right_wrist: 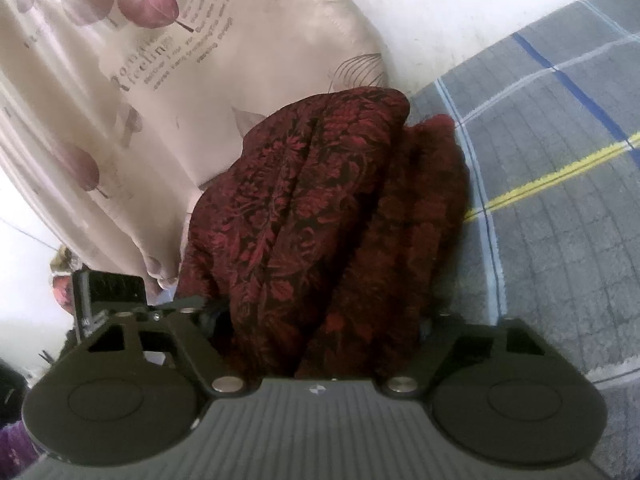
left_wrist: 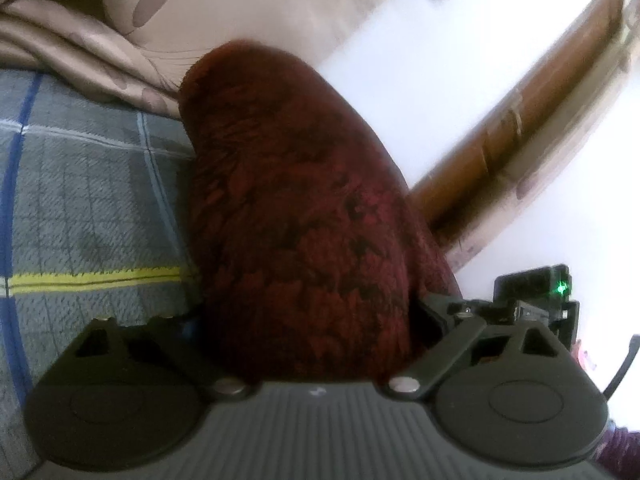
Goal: Fold small clothes
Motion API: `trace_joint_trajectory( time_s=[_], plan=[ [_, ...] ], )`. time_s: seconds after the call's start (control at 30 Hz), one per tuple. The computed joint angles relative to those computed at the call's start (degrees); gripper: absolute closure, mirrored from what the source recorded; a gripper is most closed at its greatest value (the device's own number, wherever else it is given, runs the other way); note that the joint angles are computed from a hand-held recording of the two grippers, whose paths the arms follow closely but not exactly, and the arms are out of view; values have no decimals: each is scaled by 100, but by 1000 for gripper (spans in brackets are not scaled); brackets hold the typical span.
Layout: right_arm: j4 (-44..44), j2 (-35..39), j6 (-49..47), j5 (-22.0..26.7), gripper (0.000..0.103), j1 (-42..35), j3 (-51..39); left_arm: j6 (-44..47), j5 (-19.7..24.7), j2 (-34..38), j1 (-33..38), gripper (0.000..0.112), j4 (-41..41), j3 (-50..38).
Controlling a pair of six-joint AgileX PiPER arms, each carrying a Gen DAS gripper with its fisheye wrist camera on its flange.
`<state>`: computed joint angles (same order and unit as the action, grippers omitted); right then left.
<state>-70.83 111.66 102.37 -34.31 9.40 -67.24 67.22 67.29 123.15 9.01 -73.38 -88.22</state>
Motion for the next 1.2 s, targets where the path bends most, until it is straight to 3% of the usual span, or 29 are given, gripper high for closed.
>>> trace_joint_trajectory(
  time_s=[0.43,0.6,0.67,0.83,0.97,1.07,1.13,1.2],
  plan=[
    [488,-249,-612,318,37,225,202,430,-225,-469,89,30,-406,857],
    [501,-340,-658,285,37,261,284,266,-162,-413,155,30,-191,709],
    [216,-301,-295,314,34,231,209,177,-74,-349,162,26,-162,580],
    [147,-197,67,245,11,132,125,-229,218,-25,191,18,2,75],
    [-29,-4,343,-45,9,4,-57,-99,209,112,120,15,-102,-29],
    [-174,138,472,-10,23,57,-264,172,7,25,66,23,-255,196],
    [15,148,222,-4,36,92,-212,232,31,-35,101,30,-311,325],
    [374,92,-123,-118,42,64,-17,339,-36,-186,134,34,-400,560]
  ],
)
